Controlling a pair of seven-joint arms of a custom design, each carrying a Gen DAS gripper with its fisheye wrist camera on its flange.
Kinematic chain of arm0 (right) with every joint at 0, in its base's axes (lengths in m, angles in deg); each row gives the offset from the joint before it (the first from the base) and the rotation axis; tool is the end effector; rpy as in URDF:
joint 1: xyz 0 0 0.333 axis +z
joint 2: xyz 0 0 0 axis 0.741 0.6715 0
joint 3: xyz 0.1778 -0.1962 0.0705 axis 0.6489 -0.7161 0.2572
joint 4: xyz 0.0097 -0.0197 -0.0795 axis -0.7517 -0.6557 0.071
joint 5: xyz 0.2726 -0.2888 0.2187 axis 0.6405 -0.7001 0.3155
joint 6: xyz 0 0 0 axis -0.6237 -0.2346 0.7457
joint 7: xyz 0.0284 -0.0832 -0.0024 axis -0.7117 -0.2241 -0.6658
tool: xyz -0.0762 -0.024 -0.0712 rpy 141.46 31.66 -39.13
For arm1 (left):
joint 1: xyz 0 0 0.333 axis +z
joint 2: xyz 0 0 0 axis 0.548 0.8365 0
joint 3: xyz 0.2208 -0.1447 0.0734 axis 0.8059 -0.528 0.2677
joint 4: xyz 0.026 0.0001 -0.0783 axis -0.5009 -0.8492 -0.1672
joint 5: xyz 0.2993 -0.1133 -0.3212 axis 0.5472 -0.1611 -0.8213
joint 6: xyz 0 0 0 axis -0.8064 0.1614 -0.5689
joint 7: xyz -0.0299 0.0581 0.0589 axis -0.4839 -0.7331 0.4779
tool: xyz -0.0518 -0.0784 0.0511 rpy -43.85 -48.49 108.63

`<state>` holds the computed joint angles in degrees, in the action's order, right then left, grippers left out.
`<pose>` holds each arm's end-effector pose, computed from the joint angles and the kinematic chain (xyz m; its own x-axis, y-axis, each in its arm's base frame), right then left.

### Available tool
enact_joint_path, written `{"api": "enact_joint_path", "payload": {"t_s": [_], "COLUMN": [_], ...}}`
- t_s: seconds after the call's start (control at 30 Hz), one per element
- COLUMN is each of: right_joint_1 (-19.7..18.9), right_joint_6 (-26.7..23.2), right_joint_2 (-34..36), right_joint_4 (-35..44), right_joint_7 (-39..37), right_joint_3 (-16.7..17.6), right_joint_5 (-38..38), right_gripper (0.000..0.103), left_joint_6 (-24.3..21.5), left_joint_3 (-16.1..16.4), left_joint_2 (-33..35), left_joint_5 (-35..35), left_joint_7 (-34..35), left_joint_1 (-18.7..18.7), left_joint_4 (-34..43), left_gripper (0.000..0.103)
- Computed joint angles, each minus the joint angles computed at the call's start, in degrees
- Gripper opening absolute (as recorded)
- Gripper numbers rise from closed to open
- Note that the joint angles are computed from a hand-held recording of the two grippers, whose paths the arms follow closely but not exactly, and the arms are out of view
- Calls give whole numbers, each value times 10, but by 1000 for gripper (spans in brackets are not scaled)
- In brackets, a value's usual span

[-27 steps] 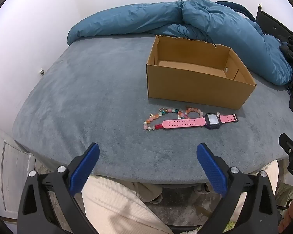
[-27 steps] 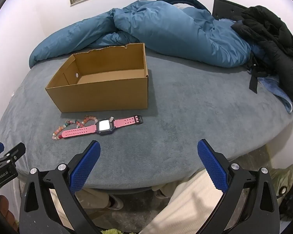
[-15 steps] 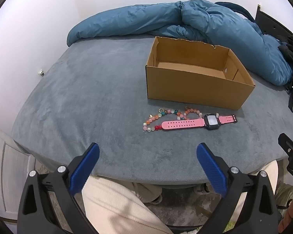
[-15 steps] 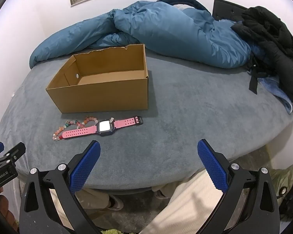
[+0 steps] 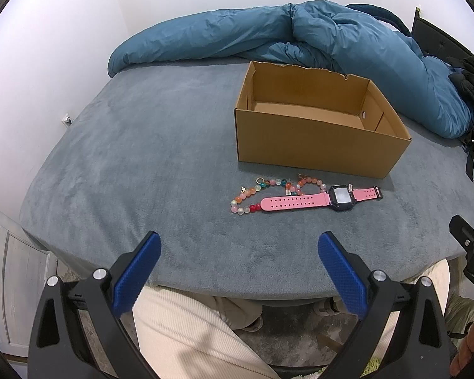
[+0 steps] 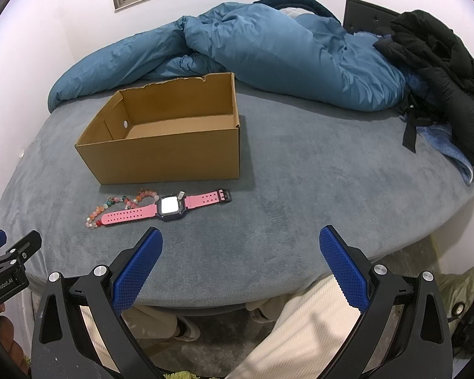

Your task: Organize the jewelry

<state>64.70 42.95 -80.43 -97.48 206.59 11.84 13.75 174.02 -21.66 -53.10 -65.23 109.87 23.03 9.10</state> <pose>0.5743 0.2133 0.6377 -0.7113 -0.7021 -0.0345 -0.5479 0.5845 -0.5984 0.7015 -0.2422 0.6439 -0.4983 -0.8622 -0.0910 -0.7081 0.4653 -0.5310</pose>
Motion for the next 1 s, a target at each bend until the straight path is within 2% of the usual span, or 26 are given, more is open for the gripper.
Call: {"api": "enact_joint_path", "payload": {"t_s": [1.0], "right_joint_1": [2], "right_joint_6": [0], "right_joint_2": [3], "right_joint_4": [3], "right_joint_7": [0], "right_joint_3": [-2], "right_joint_5": [-2], "right_gripper": [95], "left_joint_6": [5], "left_joint_3": [-1], "left_joint_2": [-4], "left_joint_5": [-3], "left_joint_7": [1], "left_joint_1": [2], "left_joint_4": [-6], "left_gripper": [98]}}
